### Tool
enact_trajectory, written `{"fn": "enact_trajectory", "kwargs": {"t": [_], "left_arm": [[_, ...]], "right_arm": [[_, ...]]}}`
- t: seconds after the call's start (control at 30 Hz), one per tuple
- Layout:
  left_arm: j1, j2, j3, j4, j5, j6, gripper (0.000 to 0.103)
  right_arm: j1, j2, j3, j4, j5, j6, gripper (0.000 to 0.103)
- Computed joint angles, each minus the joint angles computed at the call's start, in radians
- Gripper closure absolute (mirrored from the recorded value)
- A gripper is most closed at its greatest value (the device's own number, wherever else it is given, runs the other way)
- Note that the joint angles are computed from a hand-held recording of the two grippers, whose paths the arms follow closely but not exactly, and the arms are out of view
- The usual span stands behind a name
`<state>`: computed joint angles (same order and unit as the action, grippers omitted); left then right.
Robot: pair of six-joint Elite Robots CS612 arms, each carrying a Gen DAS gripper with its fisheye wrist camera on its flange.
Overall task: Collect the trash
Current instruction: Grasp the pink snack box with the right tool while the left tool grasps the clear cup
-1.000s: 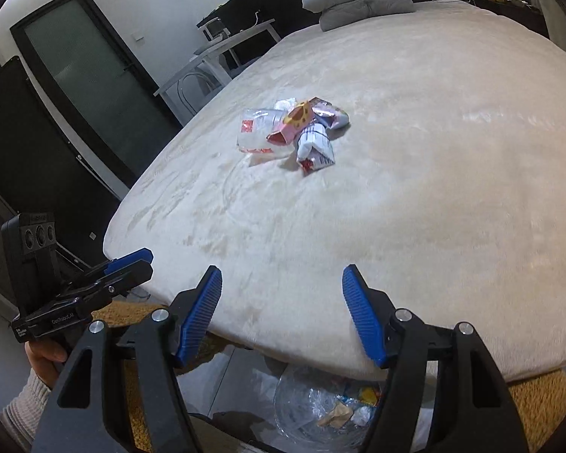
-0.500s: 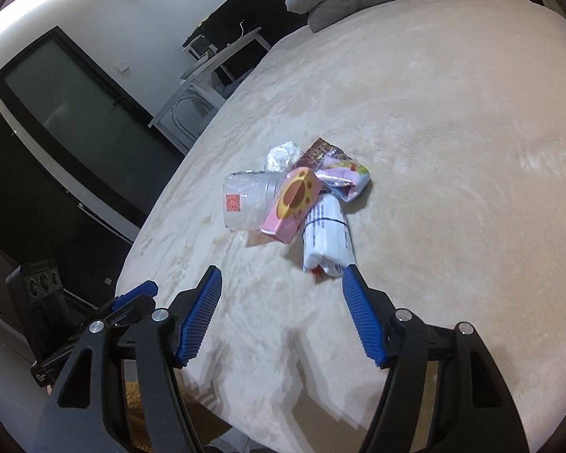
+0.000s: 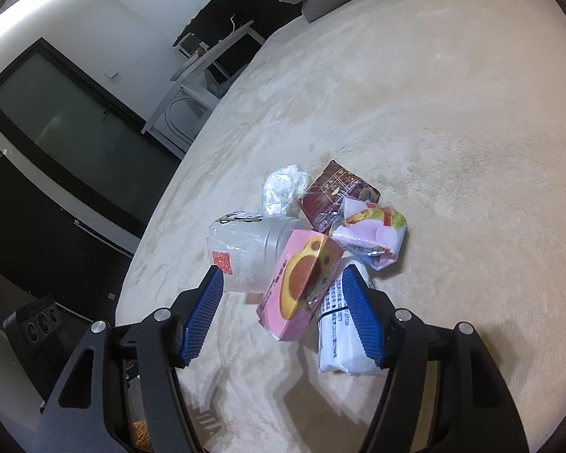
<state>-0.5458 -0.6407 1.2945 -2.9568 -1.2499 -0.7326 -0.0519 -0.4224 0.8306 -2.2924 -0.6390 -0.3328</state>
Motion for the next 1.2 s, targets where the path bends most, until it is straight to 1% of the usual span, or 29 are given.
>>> {"fn": "enact_trajectory", "kwargs": {"t": [0.1,0.17,0.23,0.3,0.37,0.43,0.47,0.53,0.73,0.87,0.97,1.07,1.13,1.2], "left_arm": [[-0.002,-0.001,0.002,-0.004,-0.003,0.005,0.043],[-0.003,-0.001,0.001,0.001,-0.006,0.008,0.043],[-0.004,-0.001,0.001,0.002,-0.009,0.011,0.043],[-0.003,0.001,-0.002,0.004,-0.011,0.015,0.043],[-0.004,0.001,-0.001,0.004,-0.009,0.017,0.043],[-0.004,0.0,0.001,0.004,-0.006,0.011,0.043],[-0.003,0.0,0.001,0.006,-0.005,0.009,0.043],[-0.002,0.001,-0.001,0.014,0.003,0.007,0.043],[0.0,0.006,-0.014,0.039,0.011,0.0,0.043],[0.001,0.012,-0.025,0.052,0.02,0.001,0.043],[-0.001,0.019,-0.036,0.057,0.034,0.0,0.026],[-0.001,0.029,-0.054,0.052,0.046,0.031,0.025],[-0.002,0.039,-0.076,0.073,0.064,0.057,0.024],[-0.003,0.051,-0.1,0.094,0.078,0.077,0.018]], "right_arm": [[0.007,0.009,-0.017,0.002,-0.029,-0.008,0.041],[0.012,0.01,-0.019,-0.002,-0.052,-0.018,0.05],[0.015,0.011,-0.017,-0.015,-0.072,-0.02,0.055],[0.016,0.009,-0.011,-0.032,-0.083,-0.023,0.056],[0.017,0.007,-0.006,-0.049,-0.091,-0.018,0.059],[0.016,0.005,-0.003,-0.045,-0.089,-0.019,0.066],[0.015,0.003,-0.001,-0.043,-0.088,-0.023,0.072],[0.013,0.001,0.003,-0.045,-0.082,-0.028,0.075],[0.01,-0.015,0.029,-0.057,-0.076,-0.061,0.078],[0.008,-0.034,0.063,-0.077,-0.065,-0.083,0.079],[0.004,-0.046,0.082,-0.081,-0.06,-0.099,0.08],[-0.004,-0.057,0.102,-0.095,-0.051,-0.103,0.08],[-0.01,-0.064,0.112,-0.103,-0.044,-0.105,0.08],[-0.017,-0.07,0.122,-0.112,-0.037,-0.102,0.08]]}}
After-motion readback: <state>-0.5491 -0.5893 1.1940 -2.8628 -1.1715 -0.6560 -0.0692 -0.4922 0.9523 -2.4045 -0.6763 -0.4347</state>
